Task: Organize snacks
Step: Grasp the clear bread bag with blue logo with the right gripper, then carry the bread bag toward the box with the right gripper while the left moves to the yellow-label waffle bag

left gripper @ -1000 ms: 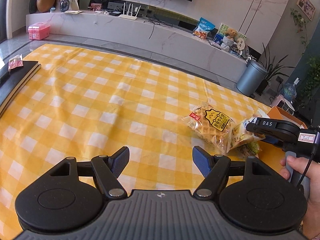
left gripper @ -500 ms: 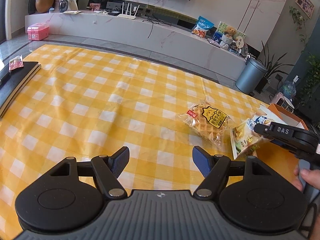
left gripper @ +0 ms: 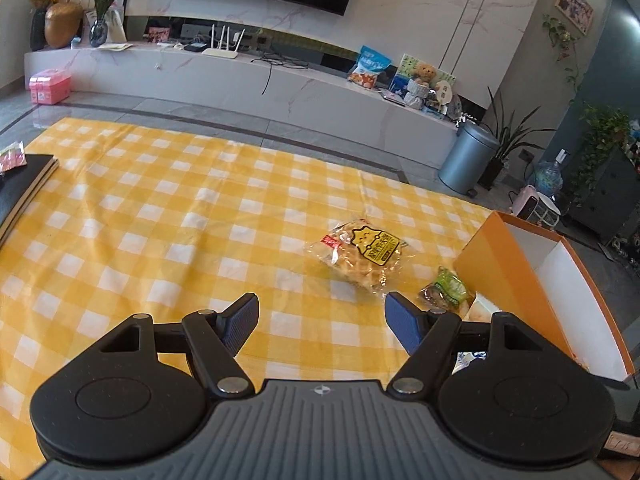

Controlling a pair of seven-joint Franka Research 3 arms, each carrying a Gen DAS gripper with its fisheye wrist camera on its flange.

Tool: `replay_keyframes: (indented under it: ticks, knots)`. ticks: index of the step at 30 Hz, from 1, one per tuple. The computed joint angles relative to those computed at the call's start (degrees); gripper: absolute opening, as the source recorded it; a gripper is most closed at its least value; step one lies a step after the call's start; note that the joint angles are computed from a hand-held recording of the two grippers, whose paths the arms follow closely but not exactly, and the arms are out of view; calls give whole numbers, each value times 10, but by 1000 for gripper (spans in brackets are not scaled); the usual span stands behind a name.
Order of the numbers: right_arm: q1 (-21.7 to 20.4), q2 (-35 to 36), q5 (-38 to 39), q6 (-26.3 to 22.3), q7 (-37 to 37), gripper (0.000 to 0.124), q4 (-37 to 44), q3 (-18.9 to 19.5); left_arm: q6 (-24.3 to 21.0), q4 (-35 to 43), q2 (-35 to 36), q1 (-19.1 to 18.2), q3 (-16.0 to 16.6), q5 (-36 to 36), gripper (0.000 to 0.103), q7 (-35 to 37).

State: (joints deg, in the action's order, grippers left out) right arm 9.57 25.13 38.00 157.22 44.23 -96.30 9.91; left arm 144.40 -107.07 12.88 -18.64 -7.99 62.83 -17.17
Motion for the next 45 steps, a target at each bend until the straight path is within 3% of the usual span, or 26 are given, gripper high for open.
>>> replay_keyframes:
  ticks: [10, 16, 22, 28, 34, 36, 39, 45]
  knots:
    - [-31, -5, 93, -3, -67, 32, -7, 29, -23, 55, 40, -19, 4, 1, 85, 32]
    - [-48, -21, 172, -20, -116, 32, -6, 35, -62, 100, 73, -41, 6, -27, 85, 70]
    - [-56, -26, 243, -37, -143, 32, 11, 20, -70, 163, 117, -66, 16, -30, 86, 135]
    - [-67, -17, 296, -46, -159, 32, 25, 13, -131, 262, 181, -93, 27, -65, 86, 247]
    - [-93, -4, 401, -75, -253, 32, 47, 21, -146, 344, 244, -96, 42, -122, 86, 322]
    - [-91, 6, 402, -89, -242, 32, 59, 14, -159, 379, 269, -95, 44, -147, 86, 362]
    - [-75, 18, 363, -73, -188, 32, 69, 0, -181, 428, 304, -99, 54, -178, 86, 398]
    - [-86, 21, 370, -72, -196, 33, 71, 12, -158, 466, 340, -91, 69, -218, 84, 432]
